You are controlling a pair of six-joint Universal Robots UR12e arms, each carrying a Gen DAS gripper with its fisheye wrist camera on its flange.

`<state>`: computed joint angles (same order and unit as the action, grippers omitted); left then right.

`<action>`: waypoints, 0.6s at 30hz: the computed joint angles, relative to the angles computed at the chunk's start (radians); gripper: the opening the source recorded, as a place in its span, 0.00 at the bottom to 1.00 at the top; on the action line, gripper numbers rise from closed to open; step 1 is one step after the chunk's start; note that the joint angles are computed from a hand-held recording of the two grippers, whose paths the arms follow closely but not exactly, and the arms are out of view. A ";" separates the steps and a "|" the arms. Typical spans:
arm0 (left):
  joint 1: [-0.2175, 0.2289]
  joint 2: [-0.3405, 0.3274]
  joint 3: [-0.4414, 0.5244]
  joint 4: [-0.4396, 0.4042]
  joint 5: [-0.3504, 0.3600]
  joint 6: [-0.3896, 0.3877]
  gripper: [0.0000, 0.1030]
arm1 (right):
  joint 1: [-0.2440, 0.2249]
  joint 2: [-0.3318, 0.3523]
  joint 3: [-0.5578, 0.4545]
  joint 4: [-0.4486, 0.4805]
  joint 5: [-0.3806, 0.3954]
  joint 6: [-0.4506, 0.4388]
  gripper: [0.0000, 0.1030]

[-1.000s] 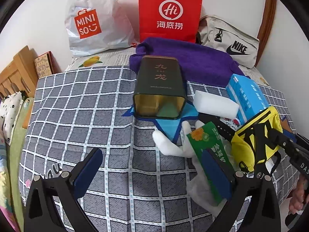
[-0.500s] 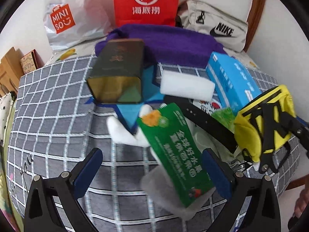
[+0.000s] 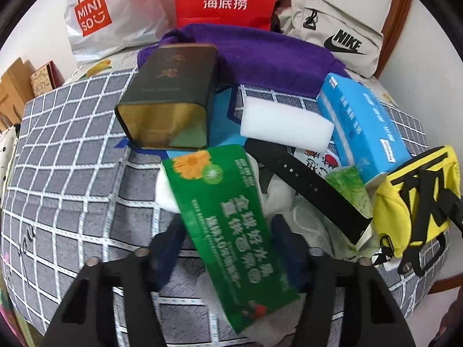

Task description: Organize soft objects

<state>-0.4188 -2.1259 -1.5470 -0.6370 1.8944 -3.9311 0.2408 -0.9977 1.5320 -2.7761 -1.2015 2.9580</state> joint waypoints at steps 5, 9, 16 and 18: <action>0.002 0.024 -0.025 0.033 0.014 0.041 0.46 | 0.003 -0.003 0.002 -0.018 0.005 -0.005 0.33; 0.004 0.043 -0.040 0.047 0.028 0.063 0.46 | 0.006 -0.008 0.004 -0.018 0.003 -0.010 0.33; 0.015 0.075 -0.070 0.061 0.056 0.057 0.46 | 0.005 -0.014 0.001 -0.025 0.019 0.002 0.33; 0.018 0.078 -0.070 0.061 0.067 0.062 0.46 | 0.007 -0.016 -0.002 -0.029 0.016 0.000 0.33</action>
